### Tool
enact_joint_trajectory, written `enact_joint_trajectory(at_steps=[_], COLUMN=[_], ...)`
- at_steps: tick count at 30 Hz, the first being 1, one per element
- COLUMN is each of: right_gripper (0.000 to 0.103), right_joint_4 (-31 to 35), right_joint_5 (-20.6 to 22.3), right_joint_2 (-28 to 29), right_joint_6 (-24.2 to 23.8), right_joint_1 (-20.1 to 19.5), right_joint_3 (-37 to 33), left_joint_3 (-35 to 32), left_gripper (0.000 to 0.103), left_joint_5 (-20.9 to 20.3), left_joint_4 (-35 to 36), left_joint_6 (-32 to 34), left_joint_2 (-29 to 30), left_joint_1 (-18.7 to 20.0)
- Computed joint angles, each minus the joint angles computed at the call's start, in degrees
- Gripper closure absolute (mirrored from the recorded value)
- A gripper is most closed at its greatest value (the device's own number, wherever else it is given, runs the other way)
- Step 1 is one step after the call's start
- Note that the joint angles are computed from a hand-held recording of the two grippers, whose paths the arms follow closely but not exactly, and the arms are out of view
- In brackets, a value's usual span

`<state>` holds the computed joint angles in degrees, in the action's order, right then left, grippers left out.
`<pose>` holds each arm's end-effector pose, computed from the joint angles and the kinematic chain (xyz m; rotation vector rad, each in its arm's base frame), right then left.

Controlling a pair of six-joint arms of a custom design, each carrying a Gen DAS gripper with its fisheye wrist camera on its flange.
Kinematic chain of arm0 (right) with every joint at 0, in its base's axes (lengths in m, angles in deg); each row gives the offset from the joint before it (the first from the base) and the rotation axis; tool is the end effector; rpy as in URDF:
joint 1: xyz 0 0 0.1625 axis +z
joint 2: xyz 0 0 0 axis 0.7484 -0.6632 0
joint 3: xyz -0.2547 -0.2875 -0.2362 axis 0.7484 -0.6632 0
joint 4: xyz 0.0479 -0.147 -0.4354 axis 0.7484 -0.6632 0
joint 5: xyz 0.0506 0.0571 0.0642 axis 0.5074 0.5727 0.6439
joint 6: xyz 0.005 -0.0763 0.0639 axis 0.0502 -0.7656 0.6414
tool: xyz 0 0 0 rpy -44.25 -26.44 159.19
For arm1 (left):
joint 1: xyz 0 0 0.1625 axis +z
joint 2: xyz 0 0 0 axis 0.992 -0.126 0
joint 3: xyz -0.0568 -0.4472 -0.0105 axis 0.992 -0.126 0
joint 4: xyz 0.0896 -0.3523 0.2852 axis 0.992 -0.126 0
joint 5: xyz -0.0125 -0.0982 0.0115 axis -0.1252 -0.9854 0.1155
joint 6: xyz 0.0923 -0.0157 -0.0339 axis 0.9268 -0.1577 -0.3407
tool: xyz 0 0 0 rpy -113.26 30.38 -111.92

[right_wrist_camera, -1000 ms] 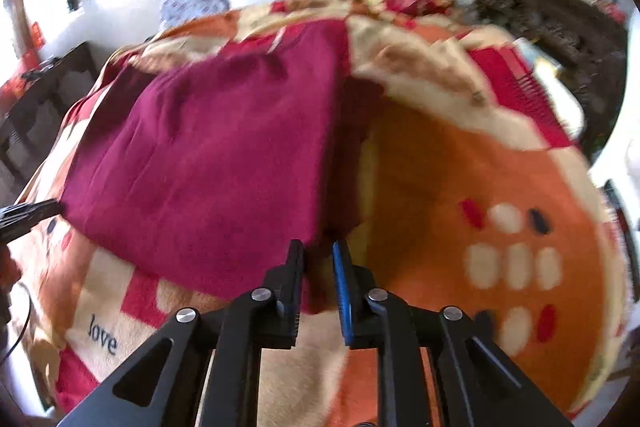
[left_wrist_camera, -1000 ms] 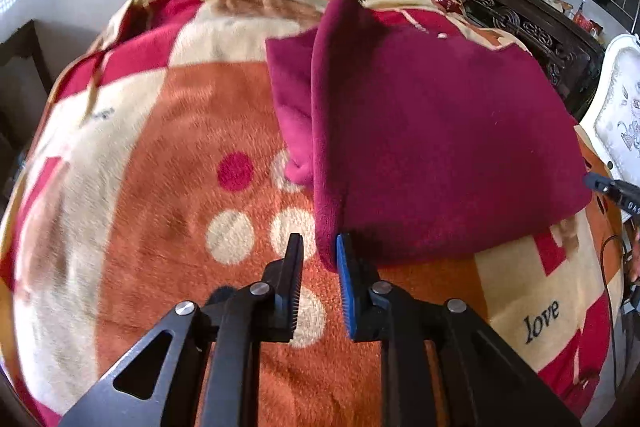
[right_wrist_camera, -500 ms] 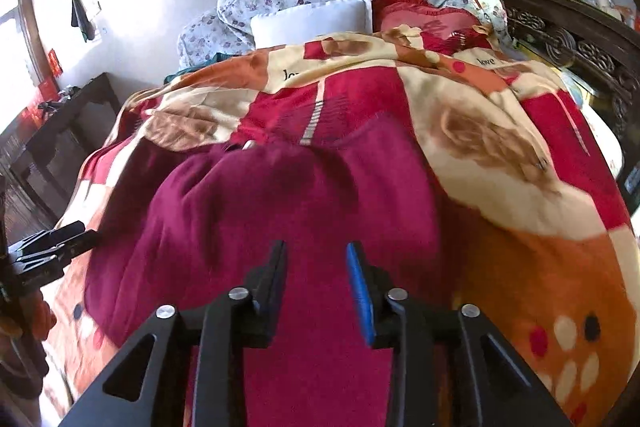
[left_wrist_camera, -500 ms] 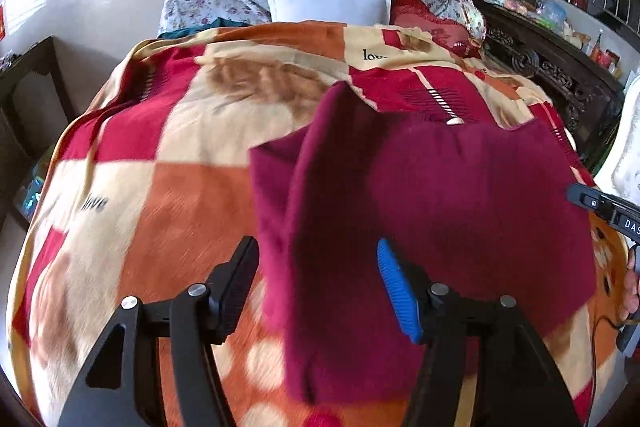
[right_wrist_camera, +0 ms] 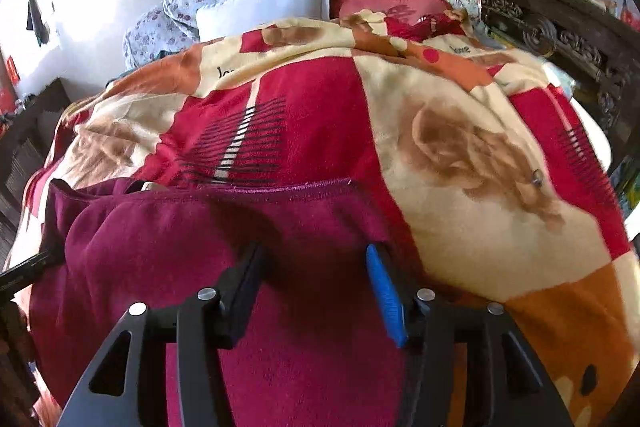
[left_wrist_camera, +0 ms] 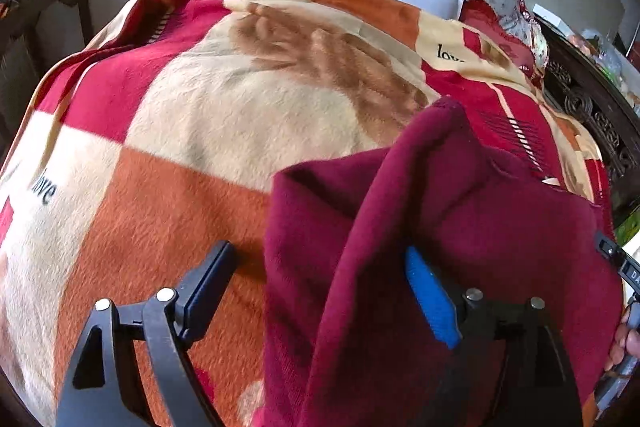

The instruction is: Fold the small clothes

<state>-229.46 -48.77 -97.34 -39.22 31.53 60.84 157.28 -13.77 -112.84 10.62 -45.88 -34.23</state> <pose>-0.0075 -0.6540 0.2750 0.5308 -2.3897 0.7832 -0.2156 -0.5701 0.0190 -0.0531 2.3187 -0.9294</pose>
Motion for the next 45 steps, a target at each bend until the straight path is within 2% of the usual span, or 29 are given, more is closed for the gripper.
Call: enact_joint_trajectory(at_steps=[2, 6, 9, 11, 13, 17, 20, 24, 28, 32, 33, 35, 37, 44, 45], right_gripper=[0.045, 0.042, 0.042, 0.043, 0.054, 0.054, 0.054, 0.054, 0.052, 0.051, 0.050, 0.040, 0.024, 0.020, 0.016], right_joint_4=[-1.56, 0.99, 3.72, 6.41, 6.32, 7.84, 7.06, 6.90, 6.04, 5.69, 7.27, 10.48, 12.15, 13.19, 13.21], right_joint_5=[-0.92, 3.16, 4.89, 5.31, 4.76, 5.31, 3.67, 1.28, -2.70, -4.07, -3.93, -3.01, -2.31, -10.01, -10.91], right_joint_2=[-0.66, -3.32, -3.13, -2.04, -0.41, 3.58, 7.47, 12.45, 16.50, 16.39, 15.80, 14.59, 13.96, 16.62, 17.21], right_joint_6=[-0.49, -0.81, -1.57, -2.41, -4.47, -3.84, -3.86, -3.59, -3.21, -3.69, -2.48, 0.42, 2.13, 2.82, 2.67], right_joint_1=[0.96, 3.00, 5.33, 7.10, 8.85, 11.51, 13.57, 15.66, 16.78, 17.33, 17.31, 17.20, 17.27, 19.98, 20.28], right_joint_3=[1.30, 4.65, 5.75, 5.60, 5.74, 4.52, 2.70, -0.32, -2.53, -2.24, -2.24, -2.23, -2.11, -3.55, -3.81], left_joint_3=[1.75, 7.26, 10.36, 11.85, 12.52, 13.54, 14.70, 15.53, 15.87, 15.81, 15.90, 15.93, 16.28, 17.57, 17.79], left_gripper=[0.017, 0.017, 0.017, 0.017, 0.017, 0.017, 0.017, 0.017, 0.017, 0.017, 0.017, 0.017, 0.017, 0.017, 0.017], left_joint_5=[0.34, 2.17, 1.31, 0.78, 1.27, 3.16, 1.57, -2.36, -3.17, -3.14, -3.25, -3.45, -3.44, -4.94, -5.05], left_joint_4=[0.41, 1.36, 0.37, -1.64, -1.76, -4.51, -10.91, -15.79, -16.78, -16.94, -17.07, -17.17, -17.31, -13.70, -13.26], left_joint_6=[-0.69, -5.72, -8.55, -9.31, -9.66, -7.70, -4.54, -2.59, -2.20, -2.05, -2.14, -2.24, -2.61, -2.21, -1.91], left_joint_2=[-1.22, -4.42, -5.86, -6.07, -6.25, -5.94, -5.35, -5.76, -5.94, -5.72, -5.77, -5.80, -5.89, -8.37, -8.83], left_joint_1=[-0.96, -3.79, -4.62, -5.03, -5.51, -6.35, -5.65, -3.78, -3.31, -3.28, -3.28, -3.28, -3.44, -4.14, -4.22])
